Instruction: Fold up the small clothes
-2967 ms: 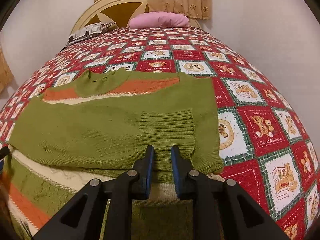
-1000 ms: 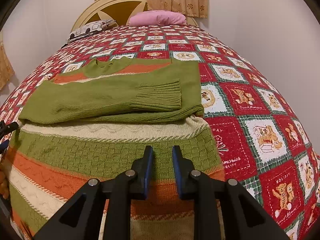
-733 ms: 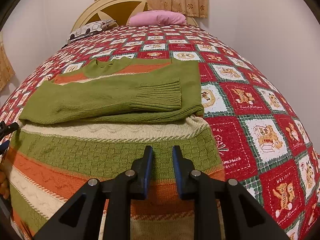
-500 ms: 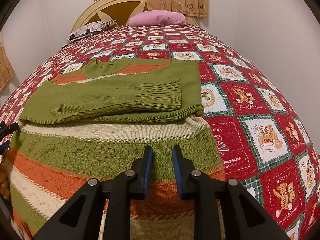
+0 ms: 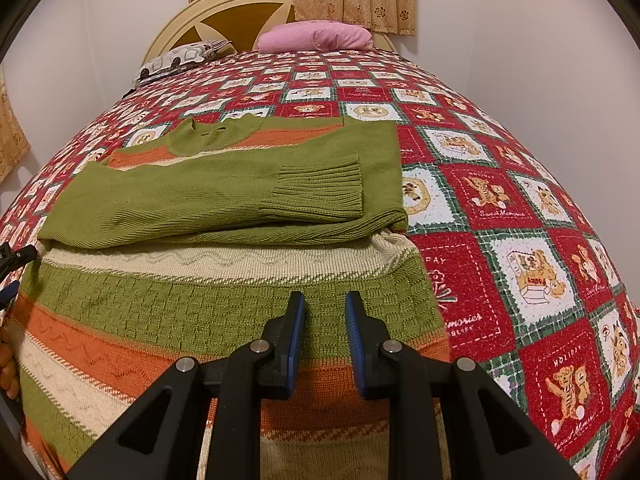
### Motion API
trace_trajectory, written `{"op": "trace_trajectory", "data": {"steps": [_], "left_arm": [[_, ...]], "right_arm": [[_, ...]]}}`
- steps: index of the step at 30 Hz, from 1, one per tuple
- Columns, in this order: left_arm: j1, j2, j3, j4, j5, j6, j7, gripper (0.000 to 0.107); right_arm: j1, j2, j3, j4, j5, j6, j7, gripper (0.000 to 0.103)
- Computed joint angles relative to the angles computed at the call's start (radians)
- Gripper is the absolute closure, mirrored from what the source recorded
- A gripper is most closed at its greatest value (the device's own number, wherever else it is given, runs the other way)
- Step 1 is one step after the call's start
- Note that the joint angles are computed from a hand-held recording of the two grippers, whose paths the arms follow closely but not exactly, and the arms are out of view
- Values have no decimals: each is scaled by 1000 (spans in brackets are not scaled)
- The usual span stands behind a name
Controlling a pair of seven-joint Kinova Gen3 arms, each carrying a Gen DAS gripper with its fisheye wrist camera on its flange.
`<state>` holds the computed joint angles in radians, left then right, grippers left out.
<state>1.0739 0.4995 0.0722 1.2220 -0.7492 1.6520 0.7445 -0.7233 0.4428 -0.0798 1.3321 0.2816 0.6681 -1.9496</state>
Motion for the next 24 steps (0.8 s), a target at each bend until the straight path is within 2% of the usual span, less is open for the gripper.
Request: {"op": "trace_trajectory", "data": {"steps": [11, 15, 18, 20, 22, 24], "left_arm": [[-8, 5, 1, -7, 9, 2, -22, 9], [-7, 3, -1, -3, 9, -2, -20, 8], [-4, -2, -1, 7, 4, -10, -10, 8], [-5, -1, 0, 5, 5, -7, -12, 8], [-6, -2, 2, 4, 7, -6, -15, 8], [-4, -4, 3, 7, 7, -5, -16, 8]], "right_arm": [[-3, 2, 3, -2, 3, 3, -1, 81], [-13, -11, 9, -11, 18, 42, 6, 81], [-49, -88, 52, 66, 121, 37, -50, 81], [-34, -155, 55, 124, 172, 49, -70, 81], [11, -224, 46, 180, 175, 48, -67, 81], [92, -303, 30, 239, 114, 48, -32, 81]]}}
